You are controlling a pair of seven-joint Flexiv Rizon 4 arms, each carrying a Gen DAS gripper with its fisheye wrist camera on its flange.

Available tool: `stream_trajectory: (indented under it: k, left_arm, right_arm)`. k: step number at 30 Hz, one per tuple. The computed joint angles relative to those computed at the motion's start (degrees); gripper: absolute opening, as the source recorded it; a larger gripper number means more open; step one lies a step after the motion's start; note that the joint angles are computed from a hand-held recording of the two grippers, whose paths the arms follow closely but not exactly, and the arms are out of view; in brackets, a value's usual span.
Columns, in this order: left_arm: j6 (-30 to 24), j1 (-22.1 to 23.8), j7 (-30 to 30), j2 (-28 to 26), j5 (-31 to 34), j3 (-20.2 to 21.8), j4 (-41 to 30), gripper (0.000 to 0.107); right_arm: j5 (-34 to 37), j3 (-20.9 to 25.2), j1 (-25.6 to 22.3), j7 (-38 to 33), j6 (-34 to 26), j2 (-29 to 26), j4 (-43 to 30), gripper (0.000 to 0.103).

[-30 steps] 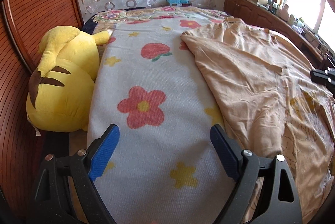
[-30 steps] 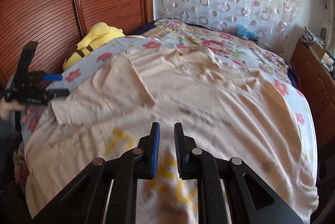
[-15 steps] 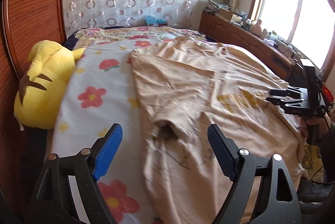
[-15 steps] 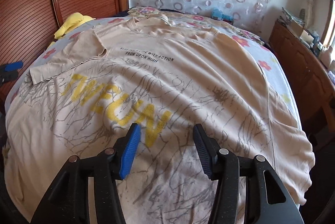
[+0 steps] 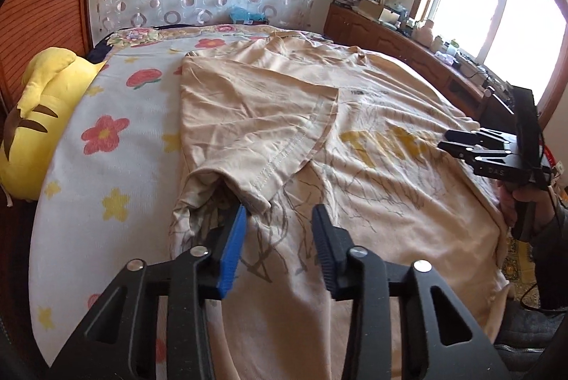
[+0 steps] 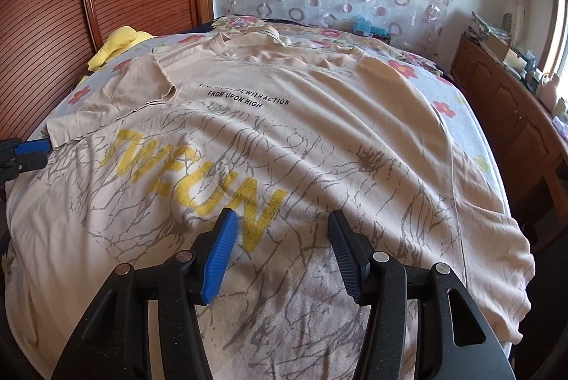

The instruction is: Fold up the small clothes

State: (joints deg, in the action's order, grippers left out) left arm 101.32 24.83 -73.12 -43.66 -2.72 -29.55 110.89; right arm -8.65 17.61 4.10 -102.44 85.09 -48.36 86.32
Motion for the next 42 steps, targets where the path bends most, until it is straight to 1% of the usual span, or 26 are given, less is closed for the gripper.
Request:
stream_trajectory:
  k: [2,4,6,10,12,13,14,16,18,20,22,23,24,26,27,29,31,32,34,36,39,41,42]
  left_arm:
    - [0.07,-1.71,-0.03,0.25,-0.28,1.91,-0.43,0.035]
    - [0.2,-1.84,-0.16,0.06,-0.46,2.16,-0.53,0.033]
    - [0.51,-2.67,-0.61,0.03,-0.89,3.29,-0.89,0.033]
    - [0.55,-2.43,-0.92,-0.33,-0.86,3.16,-1.36,0.033]
    - [1.15,-2.18,-0.74,-0.62,-0.3,2.73,-1.44,0.018]
    - [1.3,-2.5,-0.85,-0.45,-0.21,3.05,-1.33,0.009]
    - [1.27,-2.64,-0.92,-0.32,-0.1,3.14,-1.33,0.009]
    - [0.83,-2.03,-1.02,-0.03,0.12,2.19,-1.05,0.008]
    - [0.91,0.9,-0.94,0.1,1.07,-1.44,0.26,0.008]
    - [0.97,2.42,-1.3,0.38,1.52,-3.39,1.2,0.009]
    - [0.49,2.65,-1.87,0.94,1.43,-3.86,1.72,0.009]
    - [-0.06,2.74,-1.95,1.2,1.38,-4.06,1.94,0.009]
    - [-0.56,1.92,-2.12,1.72,0.97,-3.19,1.92,0.01]
    - [-1.4,-0.7,-2.09,2.91,0.13,-0.23,1.87,0.019]
    - [-1.62,-1.1,-1.74,3.1,-0.03,0.13,1.93,0.021]
    - [-1.64,-0.57,-0.68,3.43,0.14,-0.6,2.67,0.029]
    - [-0.6,-1.41,-0.4,4.23,0.04,0.3,3.33,0.033]
    - [0.3,-1.43,-0.33,4.51,0.26,0.31,3.6,0.038]
    - [1.42,-0.78,-0.4,4.62,0.86,-0.34,3.47,0.038]
    - [1.67,-1.28,-0.66,4.68,1.02,0.6,2.61,0.038]
    - [1.09,-3.49,-0.4,4.01,0.63,3.36,-0.2,0.039]
    - [-0.24,-8.08,-0.19,3.5,-1.06,8.93,-3.14,0.04]
    - [-0.9,-9.08,0.17,3.09,-1.64,10.23,-4.19,0.04]
  right_arm:
    - [0.09,0.24,-0.05,-0.02,-0.27,-0.16,-0.31,0.055]
    - [0.24,0.34,-0.08,-0.07,-0.34,-0.19,-0.4,0.055]
    - [0.28,0.03,0.16,0.03,-0.19,-0.14,-0.32,0.055]
    - [0.36,0.27,-0.01,-0.17,-0.47,-0.2,-0.55,0.056]
    - [0.42,0.24,0.01,-0.24,-0.47,-0.21,-0.56,0.056]
    - [0.45,0.23,0.02,-0.26,-0.47,-0.2,-0.56,0.056]
    - [0.49,0.27,0.0,-0.3,-0.48,-0.21,-0.56,0.056]
    - [0.55,0.23,0.05,-0.31,-0.44,-0.21,-0.55,0.056]
    - [0.58,0.26,0.02,-0.38,-0.46,-0.21,-0.56,0.056]
    - [0.64,0.42,-0.1,-0.47,-0.52,-0.25,-0.63,0.056]
    - [0.66,0.37,-0.06,-0.54,-0.53,-0.28,-0.69,0.056]
    - [0.69,0.43,-0.11,-0.59,-0.55,-0.31,-0.72,0.056]
    - [0.71,0.42,-0.1,-0.6,-0.56,-0.31,-0.72,0.056]
    - [0.77,0.41,-0.06,-0.61,-0.56,-0.3,-0.72,0.056]
    - [0.78,0.45,-0.11,-0.67,-0.57,-0.3,-0.73,0.056]
    - [0.81,0.48,-0.13,-0.72,-0.58,-0.32,-0.74,0.056]
    - [0.84,0.41,-0.05,-0.7,-0.57,-0.32,-0.75,0.056]
    - [0.84,0.46,-0.11,-0.77,-0.59,-0.32,-0.75,0.056]
    - [0.87,0.45,-0.08,-0.76,-0.59,-0.34,-0.78,0.056]
    - [0.89,0.38,-0.05,-0.76,-0.54,-0.3,-0.73,0.056]
    - [0.84,-0.05,0.2,-0.54,-0.36,-0.19,-0.59,0.056]
    - [0.79,-0.91,0.61,-0.01,0.1,0.21,-0.09,0.056]
    - [1.11,-1.16,0.53,0.23,1.98,0.57,0.7,0.056]
